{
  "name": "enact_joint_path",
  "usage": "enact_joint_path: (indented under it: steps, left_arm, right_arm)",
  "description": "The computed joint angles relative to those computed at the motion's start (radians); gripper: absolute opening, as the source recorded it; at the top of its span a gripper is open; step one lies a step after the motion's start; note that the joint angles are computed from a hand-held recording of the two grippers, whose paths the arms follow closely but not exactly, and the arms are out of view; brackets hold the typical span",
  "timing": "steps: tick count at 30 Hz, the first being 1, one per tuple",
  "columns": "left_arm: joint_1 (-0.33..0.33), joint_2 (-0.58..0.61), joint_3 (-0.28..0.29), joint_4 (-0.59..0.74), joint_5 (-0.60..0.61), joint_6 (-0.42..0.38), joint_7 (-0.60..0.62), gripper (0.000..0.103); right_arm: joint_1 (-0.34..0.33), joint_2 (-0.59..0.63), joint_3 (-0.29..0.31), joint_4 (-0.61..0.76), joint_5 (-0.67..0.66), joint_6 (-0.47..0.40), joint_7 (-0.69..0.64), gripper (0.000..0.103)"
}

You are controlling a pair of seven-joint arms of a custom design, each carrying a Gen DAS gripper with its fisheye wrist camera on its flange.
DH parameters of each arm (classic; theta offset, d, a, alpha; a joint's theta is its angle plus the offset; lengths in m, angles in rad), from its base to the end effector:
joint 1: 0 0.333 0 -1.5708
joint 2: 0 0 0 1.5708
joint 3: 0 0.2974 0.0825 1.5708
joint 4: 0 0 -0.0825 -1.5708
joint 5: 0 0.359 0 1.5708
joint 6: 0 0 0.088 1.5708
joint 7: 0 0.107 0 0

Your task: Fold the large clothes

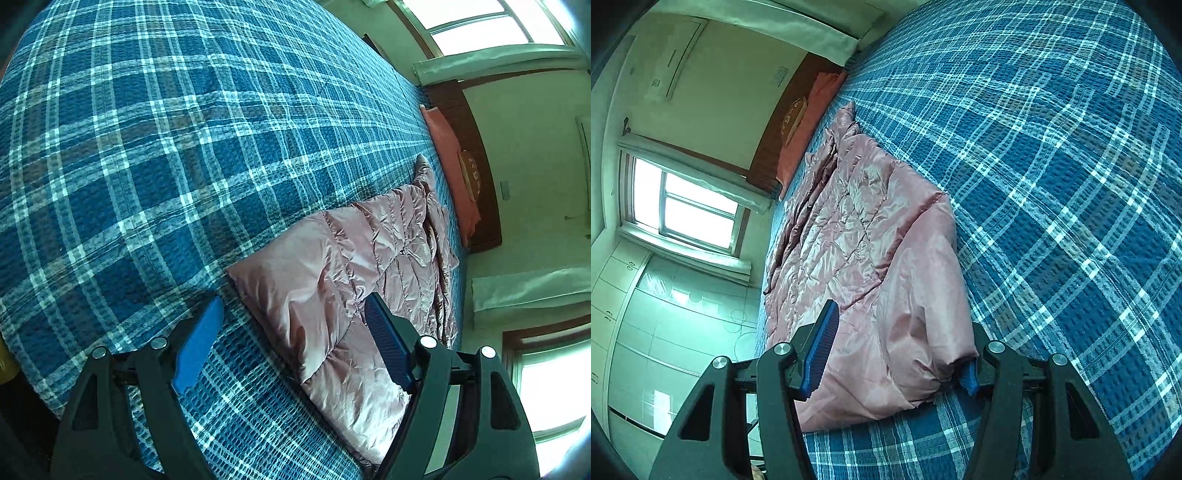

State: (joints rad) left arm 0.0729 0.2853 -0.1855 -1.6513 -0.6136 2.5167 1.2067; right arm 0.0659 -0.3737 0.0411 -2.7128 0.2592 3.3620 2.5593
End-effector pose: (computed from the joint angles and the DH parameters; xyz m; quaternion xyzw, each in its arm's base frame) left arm 0.6563 -0.0553 0.5036 0.8345 -0.4017 0.3678 0.0832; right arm 0.4188 0.0176 0.4669 -0.1780 0.8550 -0.0854 0.4795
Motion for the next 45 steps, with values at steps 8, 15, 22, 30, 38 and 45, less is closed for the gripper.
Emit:
enact_joint_path:
  steps: [8,15,22,30,38,45]
  left_arm:
    - [0.009,0.036,-0.025,0.039,-0.074,0.001,0.036,0.078]
    - [-0.022,0.083,-0.018,0.11,0.023,-0.003,0.013,0.057]
    - [-0.063,0.106,-0.013,0.162,0.184,0.025,0.035,0.031]
    - [-0.024,0.108,-0.054,0.167,0.137,0.06,0.136,0.004]
    - [0.016,0.028,-0.077,0.111,-0.012,0.084,0.292,0.003]
    - [0.026,-0.062,-0.073,0.059,-0.204,0.107,0.489,0.003]
  right_arm:
    - [-0.044,0.022,0.05,0.021,0.009,-0.001,-0.008,0.057]
    - [-0.202,0.032,0.214,0.044,0.039,-0.014,0.0,0.057]
    - [-0.234,0.07,0.228,0.088,0.02,-0.027,-0.021,0.035]
    - [-0.292,0.054,0.282,0.103,0.019,0.015,-0.053,0.012]
    - [-0.253,-0.033,0.263,0.092,0.031,0.024,-0.108,0.009]
    - [-0.254,-0.129,0.287,0.074,0.014,-0.004,-0.116,0.009]
